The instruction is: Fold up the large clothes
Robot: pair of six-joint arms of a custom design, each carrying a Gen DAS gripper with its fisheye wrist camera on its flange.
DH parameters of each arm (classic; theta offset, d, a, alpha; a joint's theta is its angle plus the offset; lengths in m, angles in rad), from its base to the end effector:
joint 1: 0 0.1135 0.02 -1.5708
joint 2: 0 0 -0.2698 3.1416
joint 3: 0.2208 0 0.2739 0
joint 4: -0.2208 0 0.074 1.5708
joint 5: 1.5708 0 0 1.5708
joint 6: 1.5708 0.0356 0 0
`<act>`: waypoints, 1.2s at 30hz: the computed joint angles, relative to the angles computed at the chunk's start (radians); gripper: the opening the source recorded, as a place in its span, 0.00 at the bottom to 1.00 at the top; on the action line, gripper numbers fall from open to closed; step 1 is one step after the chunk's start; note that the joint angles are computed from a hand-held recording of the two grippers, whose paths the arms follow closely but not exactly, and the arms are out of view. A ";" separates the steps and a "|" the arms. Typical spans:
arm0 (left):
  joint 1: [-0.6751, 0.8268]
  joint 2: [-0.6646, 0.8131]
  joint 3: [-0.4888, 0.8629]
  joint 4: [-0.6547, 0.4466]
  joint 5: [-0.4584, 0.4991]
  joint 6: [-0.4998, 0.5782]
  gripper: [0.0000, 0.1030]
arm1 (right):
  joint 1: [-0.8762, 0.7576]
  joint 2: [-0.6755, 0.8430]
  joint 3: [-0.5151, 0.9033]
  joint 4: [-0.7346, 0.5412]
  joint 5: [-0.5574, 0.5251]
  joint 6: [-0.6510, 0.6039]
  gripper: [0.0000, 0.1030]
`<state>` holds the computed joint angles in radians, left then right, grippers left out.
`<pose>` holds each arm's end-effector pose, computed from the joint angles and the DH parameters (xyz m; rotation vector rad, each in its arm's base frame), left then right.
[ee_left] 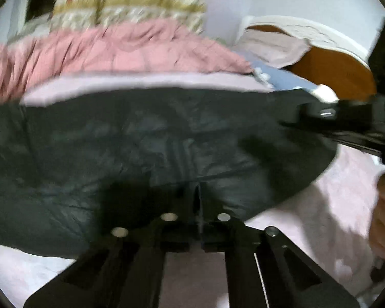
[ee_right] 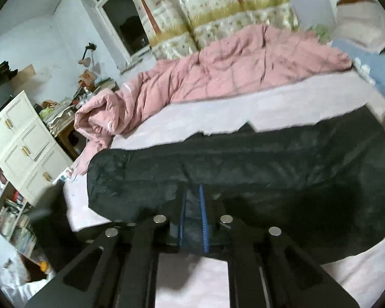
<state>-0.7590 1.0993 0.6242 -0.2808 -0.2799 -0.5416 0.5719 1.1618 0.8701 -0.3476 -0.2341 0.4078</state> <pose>0.1818 -0.1589 0.2107 0.1110 2.3125 -0.3447 0.2252 0.1547 0.2768 -0.3246 2.2858 0.7841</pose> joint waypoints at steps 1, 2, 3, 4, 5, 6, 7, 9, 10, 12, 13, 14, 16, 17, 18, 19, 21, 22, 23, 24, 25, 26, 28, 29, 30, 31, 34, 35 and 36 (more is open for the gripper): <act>0.023 0.012 -0.023 0.044 0.028 0.002 0.03 | 0.002 0.036 0.021 -0.007 -0.018 0.006 0.09; 0.044 0.020 -0.048 0.091 0.056 -0.001 0.03 | 0.009 0.080 0.048 -0.021 -0.036 0.006 0.09; 0.065 0.022 -0.061 0.116 0.087 -0.016 0.03 | 0.015 0.134 0.084 -0.041 -0.051 0.002 0.09; 0.085 0.014 -0.071 0.129 0.118 -0.019 0.03 | 0.019 0.190 0.120 -0.053 -0.063 0.009 0.08; 0.102 0.006 -0.085 0.147 0.147 -0.021 0.03 | 0.022 0.252 0.156 -0.067 -0.089 0.021 0.08; 0.117 -0.010 -0.102 0.159 0.176 -0.029 0.03 | 0.022 0.301 0.189 -0.084 -0.102 0.031 0.08; 0.132 -0.019 -0.114 0.170 0.203 -0.039 0.04 | 0.027 0.353 0.220 -0.096 -0.102 0.040 0.08; 0.143 -0.026 -0.123 0.180 0.223 -0.049 0.04 | 0.050 0.456 0.292 -0.135 -0.062 0.041 0.07; 0.133 -0.024 -0.119 0.172 0.207 -0.053 0.04 | 0.061 0.502 0.320 -0.143 -0.031 0.037 0.06; 0.127 -0.018 -0.114 0.161 0.195 -0.062 0.04 | 0.067 0.542 0.350 -0.139 -0.011 0.036 0.00; 0.133 -0.021 -0.116 0.160 0.207 -0.066 0.04 | 0.070 0.558 0.370 -0.141 0.011 0.039 0.00; 0.140 -0.020 -0.119 0.164 0.220 -0.072 0.04 | 0.082 0.575 0.397 -0.141 0.065 0.026 0.00; 0.135 -0.022 -0.122 0.161 0.217 -0.083 0.04 | 0.101 0.622 0.454 -0.153 0.155 -0.007 0.00; 0.131 -0.024 -0.123 0.158 0.210 -0.084 0.04 | 0.099 0.664 0.503 -0.172 0.178 0.001 0.00; 0.127 -0.024 -0.123 0.155 0.201 -0.088 0.04 | 0.092 0.697 0.539 -0.186 0.182 0.011 0.00; 0.129 -0.026 -0.127 0.157 0.199 -0.091 0.04 | 0.086 0.729 0.576 -0.198 0.179 0.020 0.00; 0.128 -0.032 -0.132 0.160 0.199 -0.099 0.04 | 0.071 0.782 0.639 -0.210 0.179 0.038 0.00; 0.124 -0.033 -0.134 0.160 0.194 -0.101 0.04 | 0.070 0.813 0.683 -0.225 0.206 0.050 0.00; 0.117 -0.034 -0.134 0.157 0.185 -0.103 0.04 | 0.067 0.835 0.711 -0.240 0.224 0.051 0.00; 0.115 -0.036 -0.135 0.154 0.177 -0.103 0.03 | 0.062 0.879 0.769 -0.274 0.232 0.057 0.00; 0.112 -0.039 -0.137 0.152 0.172 -0.105 0.04 | 0.055 0.905 0.803 -0.294 0.217 0.064 0.00; 0.111 -0.044 -0.141 0.152 0.172 -0.105 0.04 | 0.045 0.924 0.826 -0.304 0.209 0.068 0.00; 0.107 -0.045 -0.143 0.152 0.168 -0.105 0.04 | 0.039 0.950 0.856 -0.315 0.214 0.064 0.00; 0.107 -0.043 -0.142 0.153 0.167 -0.103 0.04 | 0.037 0.953 0.860 -0.312 0.221 0.067 0.00; 0.106 -0.043 -0.141 0.151 0.165 -0.102 0.04 | 0.037 0.942 0.849 -0.298 0.223 0.074 0.00; 0.106 -0.038 -0.138 0.149 0.163 -0.100 0.04 | 0.036 0.908 0.813 -0.272 0.224 0.082 0.00; 0.124 -0.016 -0.125 0.156 0.174 -0.085 0.04 | 0.033 0.662 0.546 -0.100 0.207 0.082 0.00; 0.126 -0.016 -0.124 0.157 0.175 -0.083 0.04 | 0.030 0.543 0.428 -0.041 0.192 0.076 0.00; 0.126 -0.013 -0.123 0.157 0.174 -0.082 0.04 | 0.025 0.442 0.336 -0.005 0.179 0.073 0.00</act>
<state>-0.6333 1.0859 0.5010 -0.1235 -0.1064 -0.6235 0.5968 1.6035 1.2062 -0.3530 -0.0551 0.4806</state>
